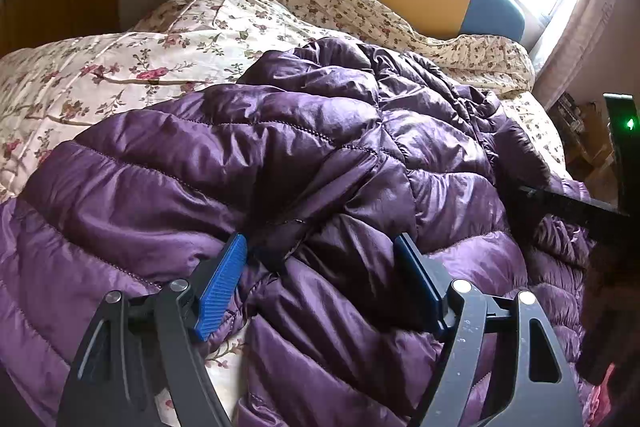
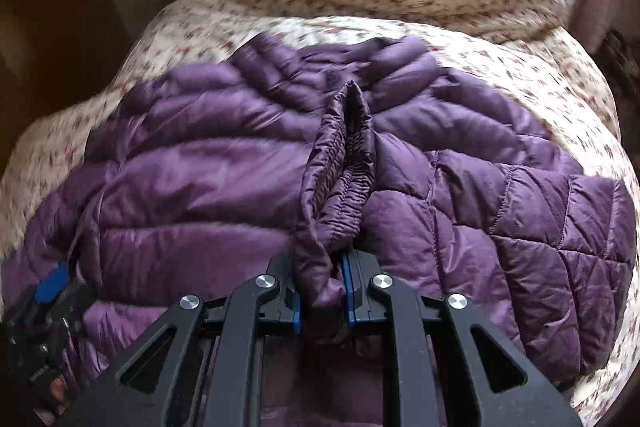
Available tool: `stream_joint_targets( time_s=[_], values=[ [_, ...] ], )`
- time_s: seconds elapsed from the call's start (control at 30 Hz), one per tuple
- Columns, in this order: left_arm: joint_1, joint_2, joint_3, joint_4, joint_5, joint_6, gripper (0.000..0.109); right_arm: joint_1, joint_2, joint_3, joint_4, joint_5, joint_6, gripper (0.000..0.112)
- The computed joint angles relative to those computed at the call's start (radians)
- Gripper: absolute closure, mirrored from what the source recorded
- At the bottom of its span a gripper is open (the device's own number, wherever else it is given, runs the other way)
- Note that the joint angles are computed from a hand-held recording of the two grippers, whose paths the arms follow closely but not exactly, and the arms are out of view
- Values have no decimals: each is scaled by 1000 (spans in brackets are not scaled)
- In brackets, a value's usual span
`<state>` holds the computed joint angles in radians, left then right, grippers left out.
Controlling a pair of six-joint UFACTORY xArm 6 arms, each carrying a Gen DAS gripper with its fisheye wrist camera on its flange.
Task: Fold large clothes
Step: 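Carry the sleeve cuff with the right tool across the jacket body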
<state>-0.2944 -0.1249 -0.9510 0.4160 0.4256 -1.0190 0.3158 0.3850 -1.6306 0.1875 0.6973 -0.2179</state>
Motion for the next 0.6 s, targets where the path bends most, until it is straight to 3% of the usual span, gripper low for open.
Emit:
stream_joint_targets(
  time_s=[0.17,0.4,0.5,0.6],
  values=[
    [-3,0,-5,10,13,-16,34,28,4,26,-105,-35,38,99],
    [1,-12,9,27,7,-37,34,72,-2,75,-393,-96,144,99],
    [4,-28,24,18,1,-37,34,93,-14,119,-591,-136,228,98],
    [6,-47,38,7,-7,-34,34,101,-31,150,-666,-166,258,93]
  ],
)
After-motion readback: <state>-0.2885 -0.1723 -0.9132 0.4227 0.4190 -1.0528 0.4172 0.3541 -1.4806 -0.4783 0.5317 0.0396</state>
